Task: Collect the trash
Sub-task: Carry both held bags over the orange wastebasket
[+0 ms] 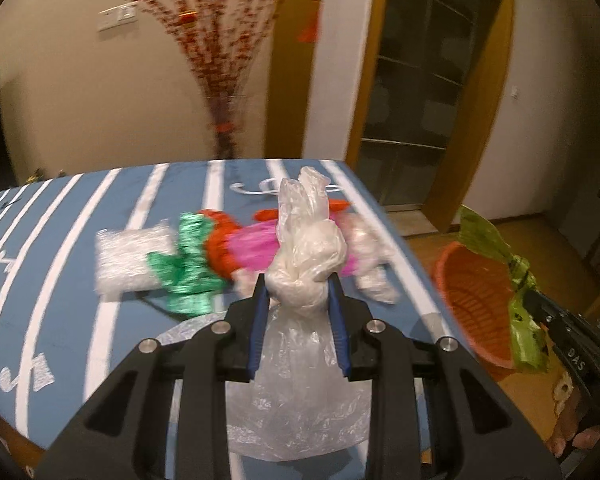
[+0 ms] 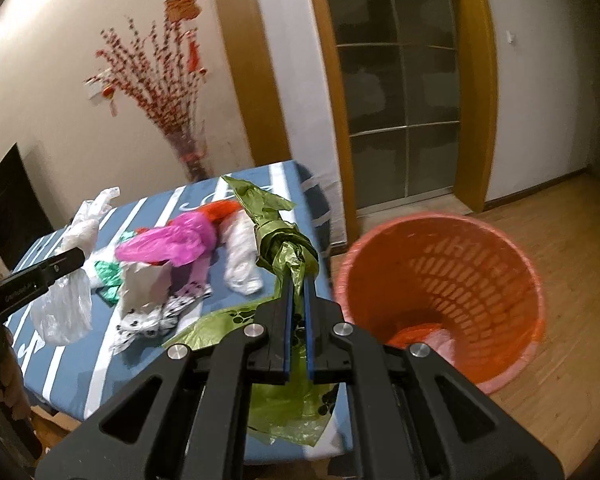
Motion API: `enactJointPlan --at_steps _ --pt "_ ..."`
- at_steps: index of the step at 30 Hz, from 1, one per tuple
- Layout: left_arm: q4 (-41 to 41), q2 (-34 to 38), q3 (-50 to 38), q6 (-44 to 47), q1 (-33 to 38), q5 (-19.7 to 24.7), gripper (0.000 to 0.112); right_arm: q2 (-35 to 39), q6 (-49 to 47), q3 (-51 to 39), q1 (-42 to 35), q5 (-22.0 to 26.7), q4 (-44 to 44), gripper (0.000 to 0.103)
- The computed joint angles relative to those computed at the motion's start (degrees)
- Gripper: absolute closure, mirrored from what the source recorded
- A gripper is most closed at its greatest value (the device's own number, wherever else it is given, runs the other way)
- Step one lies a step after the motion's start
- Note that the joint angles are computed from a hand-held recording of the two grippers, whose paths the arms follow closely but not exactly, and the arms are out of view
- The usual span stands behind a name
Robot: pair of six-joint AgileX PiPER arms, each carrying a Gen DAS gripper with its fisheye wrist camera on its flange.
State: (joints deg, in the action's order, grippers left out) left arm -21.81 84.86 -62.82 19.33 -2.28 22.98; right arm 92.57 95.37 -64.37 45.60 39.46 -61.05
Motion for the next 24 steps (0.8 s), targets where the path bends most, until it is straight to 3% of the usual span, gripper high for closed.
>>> enactJointPlan --at_steps 14,24 --pt "7.9 7.9 -7.6 -12.5 -19.4 -1.4 0.083 -8.3 5.8 10.0 -6.7 3.9 -4.7 0.099" --pt "10.5 18.7 -18.2 -15.9 -27.0 0.0 0.083 -9.6 9.1 14.1 -13.9 1.0 -7.0 0.099"
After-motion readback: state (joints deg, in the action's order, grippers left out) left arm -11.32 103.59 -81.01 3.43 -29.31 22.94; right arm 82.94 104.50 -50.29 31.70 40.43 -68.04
